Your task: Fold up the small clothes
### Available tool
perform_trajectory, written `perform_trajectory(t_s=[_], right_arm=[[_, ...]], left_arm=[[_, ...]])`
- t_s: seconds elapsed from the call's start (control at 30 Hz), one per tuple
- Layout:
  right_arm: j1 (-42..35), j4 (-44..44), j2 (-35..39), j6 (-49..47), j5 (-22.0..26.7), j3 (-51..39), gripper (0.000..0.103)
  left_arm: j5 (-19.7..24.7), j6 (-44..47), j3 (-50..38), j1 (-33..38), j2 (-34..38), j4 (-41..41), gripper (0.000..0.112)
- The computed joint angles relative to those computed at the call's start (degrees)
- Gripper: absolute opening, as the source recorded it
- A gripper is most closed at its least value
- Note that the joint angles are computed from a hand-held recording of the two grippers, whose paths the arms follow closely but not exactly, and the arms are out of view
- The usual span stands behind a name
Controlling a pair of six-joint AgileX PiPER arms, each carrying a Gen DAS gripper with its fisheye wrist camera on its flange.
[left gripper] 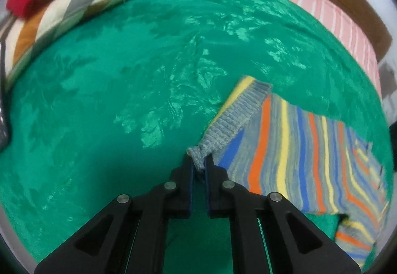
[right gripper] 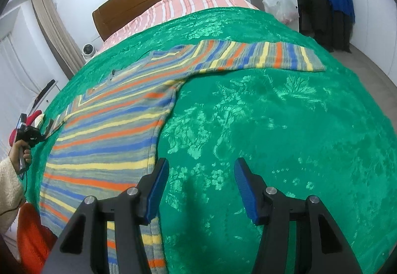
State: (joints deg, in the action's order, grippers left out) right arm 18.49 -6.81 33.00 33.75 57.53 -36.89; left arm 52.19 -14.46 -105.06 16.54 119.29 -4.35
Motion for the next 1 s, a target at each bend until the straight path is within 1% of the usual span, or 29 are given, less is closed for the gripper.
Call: perform_trajectory(t_s=[0.1, 0.13, 0.17, 0.23, 0.33, 0.4, 0.43, 0.47, 0.53, 0.57, 0.6, 0.67, 0.7, 0.73, 0.77, 0.8, 0.83, 0.87, 0.9, 1.0], right_arm=[[-0.1, 0.5, 0.1, -0.4, -0.1, 0.8, 0.054], [-1.3, 1.8, 0.1, -1.8, -0.4, 1.2, 0.054], [-1.1, 1.7, 0.1, -1.5, -0.6, 1.4, 0.054], [-0.7, 1.6, 0.1, -1.0, -0.8, 1.7, 0.054], [1.5, -0.1, -0.2, 1.3, -0.6, 1.9, 0.054], [3.4, -1.6, -0.1, 3.2, -0.1, 1.8, 0.054], [3.9, -2.0, 0.0, 3.7, 0.1, 1.6, 0.054], [4.8, -2.8, 0.2, 4.7, 0.4, 1.4, 0.054], [8.5, -5.8, 0.4, 8.8, 1.1, 1.1, 0.055], [11.3, -8.1, 0.7, 11.9, 1.7, 0.8, 0.055], [13.9, -10.2, 0.9, 14.9, 2.3, 0.7, 0.054], [17.6, -13.0, 1.5, 18.9, 2.9, 0.5, 0.055], [19.6, -14.5, 2.1, 21.2, 3.0, 0.5, 0.054], [20.1, -14.8, 2.3, 21.8, 2.7, 0.7, 0.055], [20.2, -14.7, 3.0, 21.9, 2.2, 0.7, 0.055], [20.2, -14.5, 3.6, 21.9, 1.8, 0.6, 0.054], [20.5, -14.6, 3.9, 22.1, 1.8, 0.5, 0.055], [21.5, -15.2, 4.3, 22.9, 1.9, 0.4, 0.055], [23.2, -16.2, 4.6, 24.4, 2.5, 0.1, 0.055], [27.0, -18.6, 4.5, 27.8, 4.8, -0.5, 0.055]], left_arm=[[-1.6, 2.2, 1.9, 1.1, -0.6, -2.5, 0.006], [-1.0, 2.8, 0.3, 1.6, 0.5, -3.5, 0.007], [-0.5, 3.7, -0.2, 2.1, 0.9, -4.5, 0.01], [0.4, 4.6, -0.9, 2.4, 0.8, -5.0, 0.013], [1.7, 4.4, -1.8, 1.9, 0.9, -2.5, 0.02], [0.5, 2.0, 0.3, 1.1, -1.0, 2.4, 0.029], [0.1, 1.7, 1.1, 1.2, -1.7, 3.5, 0.038], [-0.3, 1.4, 1.9, 1.4, -2.3, 4.2, 0.044], [-1.2, 0.5, 3.5, 1.1, -3.9, 6.6, 0.047], [-2.4, 0.3, 4.9, 0.8, -5.3, 7.2, 0.047], [-3.8, 0.7, 6.2, 0.4, -6.7, 7.2, 0.051], [-7.1, 2.6, 8.8, -1.2, -9.8, 6.1, 0.067], [-8.4, 4.5, 9.3, -2.0, -10.7, 4.5, 0.07], [-9.3, 8.1, 9.2, -3.1, -11.3, 1.1, 0.077], [-9.1, 10.4, 8.4, -3.8, -11.2, -1.3, 0.083], [-7.9, 12.4, 6.3, -4.7, -10.1, -3.6, 0.085], [-5.5, 13.6, 2.6, -5.9, -7.7, -5.4, 0.088], [-3.0, 13.8, -1.1, -6.6, -5.1, -6.3, 0.088], [-0.8, 13.2, -4.6, -7.1, -2.3, -6.5, 0.088], [3.2, 9.0, -12.6, -7.3, 5.1, -3.5, 0.088]])
